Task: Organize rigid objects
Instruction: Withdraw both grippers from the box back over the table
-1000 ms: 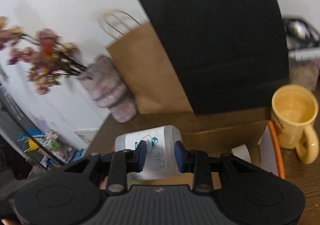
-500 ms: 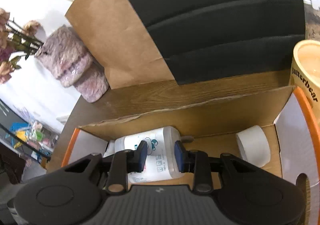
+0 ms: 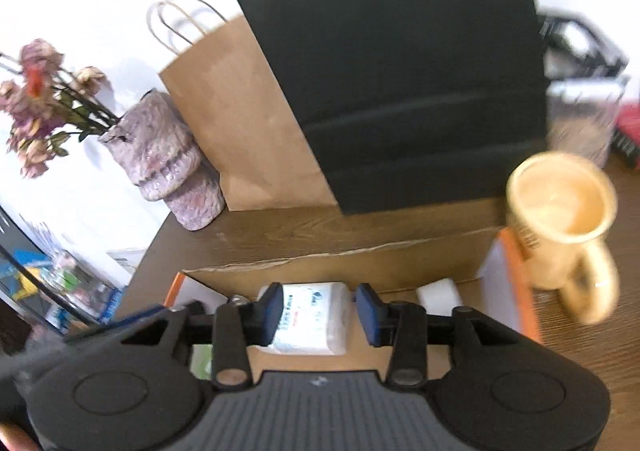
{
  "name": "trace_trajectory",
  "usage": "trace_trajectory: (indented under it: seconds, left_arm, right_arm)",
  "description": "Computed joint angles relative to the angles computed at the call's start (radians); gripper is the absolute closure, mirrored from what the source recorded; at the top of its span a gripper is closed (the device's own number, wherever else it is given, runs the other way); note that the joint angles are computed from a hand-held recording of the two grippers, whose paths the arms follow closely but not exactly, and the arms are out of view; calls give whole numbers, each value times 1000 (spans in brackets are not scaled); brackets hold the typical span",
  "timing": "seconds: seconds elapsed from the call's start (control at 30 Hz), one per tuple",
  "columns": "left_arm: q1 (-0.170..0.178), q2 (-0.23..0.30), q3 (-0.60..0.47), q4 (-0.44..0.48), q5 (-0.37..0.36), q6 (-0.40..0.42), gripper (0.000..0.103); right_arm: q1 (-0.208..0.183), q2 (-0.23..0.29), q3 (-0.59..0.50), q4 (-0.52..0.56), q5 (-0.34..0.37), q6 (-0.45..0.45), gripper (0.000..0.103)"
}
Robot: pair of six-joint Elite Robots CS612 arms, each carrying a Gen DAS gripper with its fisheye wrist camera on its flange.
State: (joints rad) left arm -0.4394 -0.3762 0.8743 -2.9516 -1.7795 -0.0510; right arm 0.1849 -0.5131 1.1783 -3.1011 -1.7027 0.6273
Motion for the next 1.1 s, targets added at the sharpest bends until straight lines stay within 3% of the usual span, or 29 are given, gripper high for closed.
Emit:
trace_trajectory:
  seconds: [0.17,0.23,0.37,0.57,0.87,1.1]
  left_arm:
    - [5,-91,179,-196,34,68,22]
    - [5,-119,237,-260,58,92,21]
    - [4,-155,334,-399,94,102,8]
    - [9,-175,449,-663,101,133,5]
    - [23,-215,611,-887,106,129,4]
    - [33,-228,760,-1110,109,143,2]
  right_arm:
    - [19,-81,131,-46,-82,-35,40]
    - [27,-107,174,-59,-112,-34,36]
    - [43,-136,238,-120,-137,-33,31]
    - [94,-120,293,-345,-278,-159,20]
    - [168,-108,368,-559,-387,-258,19]
    - [247,-92,417,-743,-502,-406,15]
